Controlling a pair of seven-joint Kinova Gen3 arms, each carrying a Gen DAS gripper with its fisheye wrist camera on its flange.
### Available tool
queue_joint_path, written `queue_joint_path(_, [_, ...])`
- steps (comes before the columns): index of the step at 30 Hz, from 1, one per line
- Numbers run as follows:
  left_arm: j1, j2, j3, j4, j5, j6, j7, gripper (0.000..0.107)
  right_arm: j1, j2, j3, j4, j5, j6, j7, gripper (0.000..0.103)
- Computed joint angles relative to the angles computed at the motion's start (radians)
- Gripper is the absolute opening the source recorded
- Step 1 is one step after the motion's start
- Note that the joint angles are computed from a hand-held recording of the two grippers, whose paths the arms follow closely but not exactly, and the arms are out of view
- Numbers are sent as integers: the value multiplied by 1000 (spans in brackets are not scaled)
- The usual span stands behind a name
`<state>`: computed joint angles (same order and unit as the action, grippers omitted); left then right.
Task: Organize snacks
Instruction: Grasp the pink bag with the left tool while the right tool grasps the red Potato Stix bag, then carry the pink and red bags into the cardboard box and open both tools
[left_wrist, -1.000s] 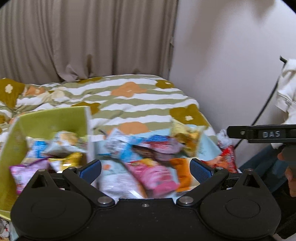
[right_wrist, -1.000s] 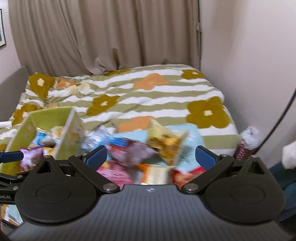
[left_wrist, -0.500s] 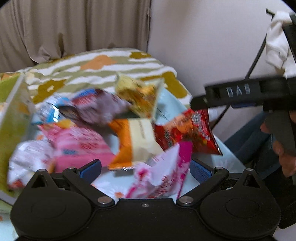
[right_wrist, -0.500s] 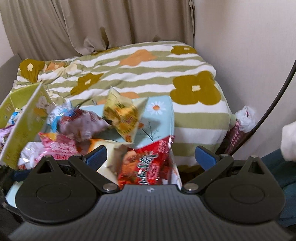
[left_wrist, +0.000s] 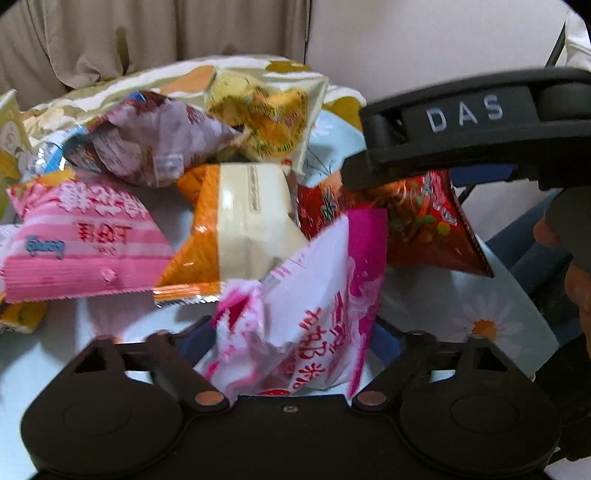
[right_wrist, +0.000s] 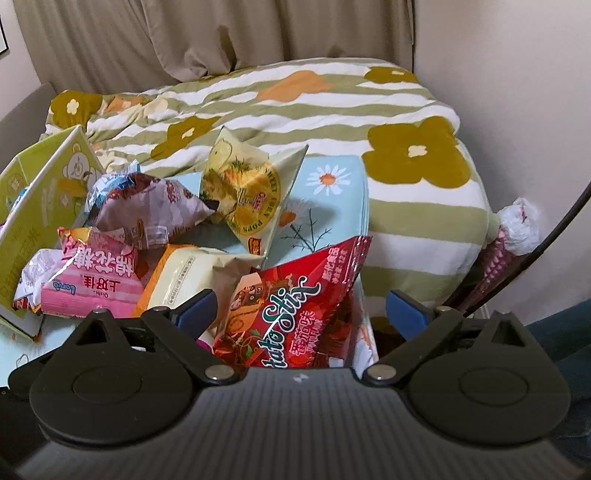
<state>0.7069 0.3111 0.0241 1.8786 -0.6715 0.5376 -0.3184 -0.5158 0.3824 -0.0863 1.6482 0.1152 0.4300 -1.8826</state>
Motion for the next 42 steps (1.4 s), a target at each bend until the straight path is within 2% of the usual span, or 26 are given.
queue_joint_path(4, [27, 19, -1, -16, -27, 42, 11, 74, 24, 13, -24, -4, -24, -4, 38, 103])
queue_joint_path(7, [27, 16, 3, -12, -31, 47, 12, 65, 19, 20, -22, -8, -30, 0, 46, 103])
queue_joint_path(9, [22, 10, 8, -6, -29, 51, 7, 63, 10, 25, -14, -6, -26, -3, 44, 103])
queue_joint_path(23, [-9, -51, 49, 37, -17, 91, 43, 61, -56, 42, 22, -17, 53, -4, 32, 102])
queue_joint_path(28, [-19, -70, 69, 44, -12, 119, 45, 61, -49, 55, 11, -20, 45, -4, 37, 96])
queue_joint_path(33, [-33, -79, 81, 50, -19, 124, 57, 61, -67, 42, 30, -14, 59, 6, 31, 77])
queue_joint_path(36, [-37, -100, 86, 57, -30, 132, 63, 61, -57, 20, 26, 3, 52, -2, 17, 75])
queue_joint_path(42, [-52, -158, 120, 56, -53, 185, 75, 61, -120, -41, 78, 32, 136, -5, -86, 75])
